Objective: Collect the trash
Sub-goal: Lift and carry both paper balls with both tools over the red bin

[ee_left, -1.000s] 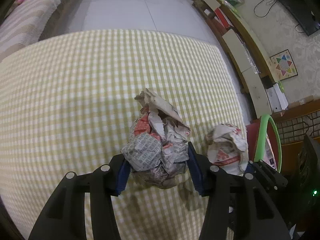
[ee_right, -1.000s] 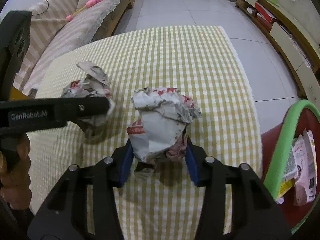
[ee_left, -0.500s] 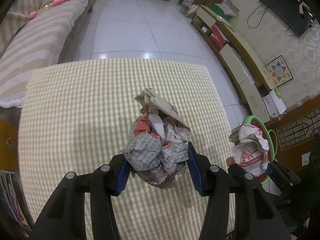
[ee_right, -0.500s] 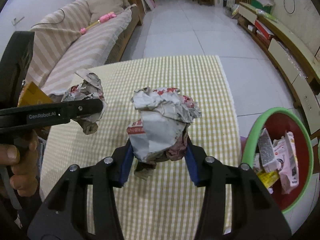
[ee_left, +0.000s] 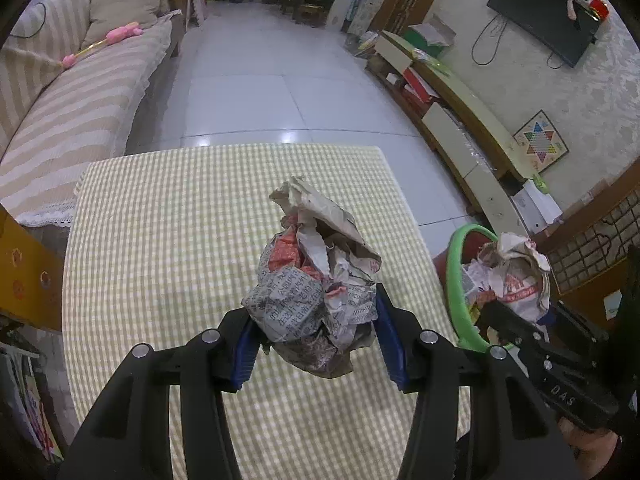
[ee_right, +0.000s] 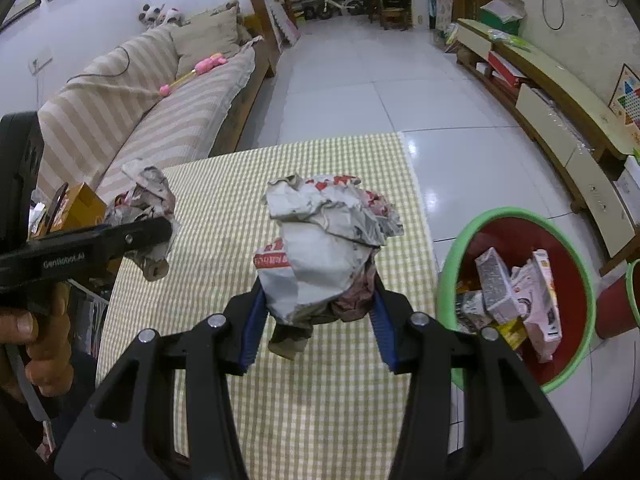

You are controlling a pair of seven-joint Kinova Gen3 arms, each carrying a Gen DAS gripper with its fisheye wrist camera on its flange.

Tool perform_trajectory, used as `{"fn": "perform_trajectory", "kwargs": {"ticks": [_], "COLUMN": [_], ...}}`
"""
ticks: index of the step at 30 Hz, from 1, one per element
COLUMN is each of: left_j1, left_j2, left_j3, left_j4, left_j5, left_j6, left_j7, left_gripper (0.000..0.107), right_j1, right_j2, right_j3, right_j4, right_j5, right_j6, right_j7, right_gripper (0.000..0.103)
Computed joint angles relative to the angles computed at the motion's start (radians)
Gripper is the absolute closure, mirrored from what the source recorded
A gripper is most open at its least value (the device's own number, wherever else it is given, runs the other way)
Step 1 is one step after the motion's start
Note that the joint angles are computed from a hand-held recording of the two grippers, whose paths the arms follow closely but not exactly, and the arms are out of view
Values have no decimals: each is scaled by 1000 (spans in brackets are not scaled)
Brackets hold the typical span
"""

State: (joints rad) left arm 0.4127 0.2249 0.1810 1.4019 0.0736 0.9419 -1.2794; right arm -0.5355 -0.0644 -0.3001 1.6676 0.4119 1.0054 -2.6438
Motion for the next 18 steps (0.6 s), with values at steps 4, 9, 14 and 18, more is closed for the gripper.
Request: {"fn": "perform_trajectory", "kwargs": {"ticks": [4, 9, 14, 18], "left_j1": [36, 74, 119, 152], "left_j2": [11, 40, 84, 133], "left_j3": [7, 23, 32, 42], "left_j4": [-29, -78, -143, -210], "left_j5": [-19, -32, -34, -20], "left_j6": [8, 18, 37, 52], "left_j7": [21, 19, 13, -2], "left_gripper": [59, 59, 59, 59], "right_j1": [12, 51, 114, 176], "right_j2": [-29, -85, -145, -199], "right_j3": [-1, -5, -2, 12], "right_j4": [17, 56, 100, 143], "right_j5": [4, -6, -33, -67], "right_j6": [4, 6, 12, 9], "right_j7": [-5, -6, 14, 42], "right_gripper": [58, 58, 58, 58]}}
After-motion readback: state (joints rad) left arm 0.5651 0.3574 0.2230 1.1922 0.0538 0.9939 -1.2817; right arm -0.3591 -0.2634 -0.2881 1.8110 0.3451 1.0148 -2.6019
